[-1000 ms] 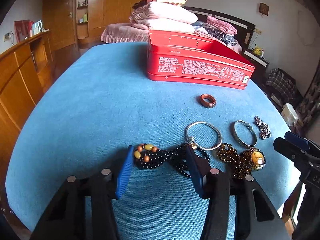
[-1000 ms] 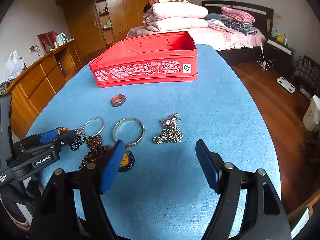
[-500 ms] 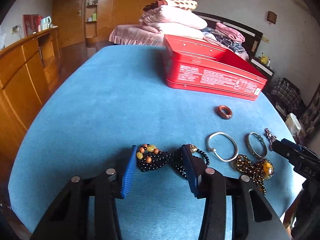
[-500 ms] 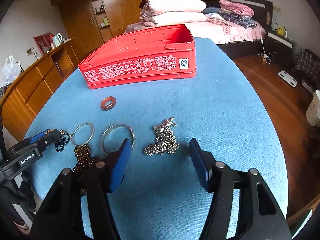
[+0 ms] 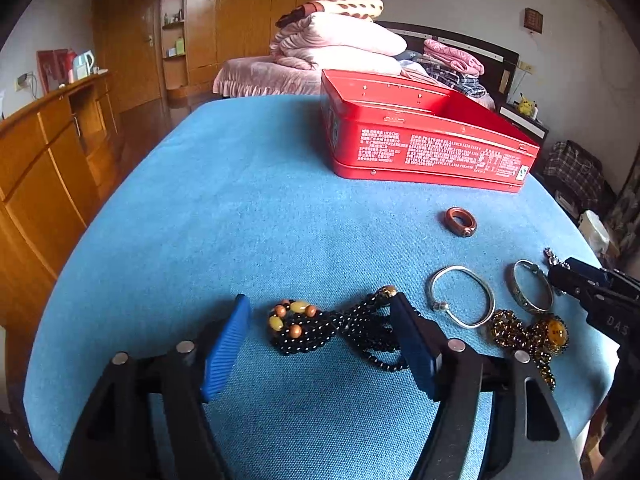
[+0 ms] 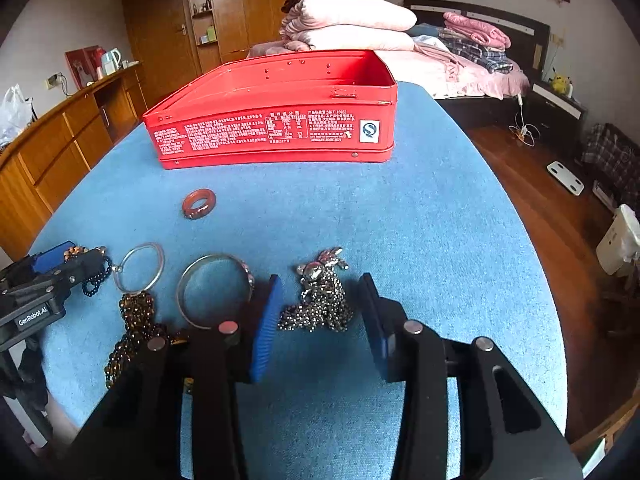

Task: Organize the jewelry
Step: 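Grasp the black beaded necklace with the left tool while the right tool grasps the silver chain pendant, then lift both held items toward the red tin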

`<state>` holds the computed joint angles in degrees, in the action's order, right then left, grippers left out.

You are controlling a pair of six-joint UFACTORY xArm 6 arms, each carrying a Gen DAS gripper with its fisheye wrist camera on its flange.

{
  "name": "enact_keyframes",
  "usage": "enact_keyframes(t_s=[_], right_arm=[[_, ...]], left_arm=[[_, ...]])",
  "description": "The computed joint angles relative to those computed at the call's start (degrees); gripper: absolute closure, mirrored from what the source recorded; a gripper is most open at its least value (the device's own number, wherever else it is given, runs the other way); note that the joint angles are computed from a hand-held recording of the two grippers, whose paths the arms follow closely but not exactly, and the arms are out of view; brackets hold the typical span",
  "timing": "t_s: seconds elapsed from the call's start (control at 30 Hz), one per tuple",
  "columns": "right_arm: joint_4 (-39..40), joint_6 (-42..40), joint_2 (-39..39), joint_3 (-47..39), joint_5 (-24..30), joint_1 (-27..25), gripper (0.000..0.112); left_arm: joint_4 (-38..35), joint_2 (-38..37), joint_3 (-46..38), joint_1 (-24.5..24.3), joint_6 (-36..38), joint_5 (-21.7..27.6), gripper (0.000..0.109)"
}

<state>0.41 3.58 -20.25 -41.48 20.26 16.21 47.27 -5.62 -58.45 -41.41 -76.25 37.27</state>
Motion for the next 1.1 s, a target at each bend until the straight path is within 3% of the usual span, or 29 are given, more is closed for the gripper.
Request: enact_keyframes(t_s=[0.1,0.2,0.43,1.1], right_arm=[[-2.12,1.17,0.12,0.27,-0.67,-0.02,0.075],[-4.70,3.29,-0.02,0.58,-1.16,-0.02,0.085],[-2.13,1.61,-0.41,0.82,-1.01,-0.06,0.097],[6.33,-5.33,-2.73,-1.34,-0.50,-0.30,0.099]], left_arm=[[-1.37,-0.07,0.18,0.44,1.67,-1.15,0.039],[-2.66,-0.44,0.59,0.38,3.19,-2.55,0.055],[-3.01,-1.54,1.89,0.56,2.23,-4.64,0.069],[0.11,-1.99,-1.63,0.33,0.39,-5.22,0.072]])
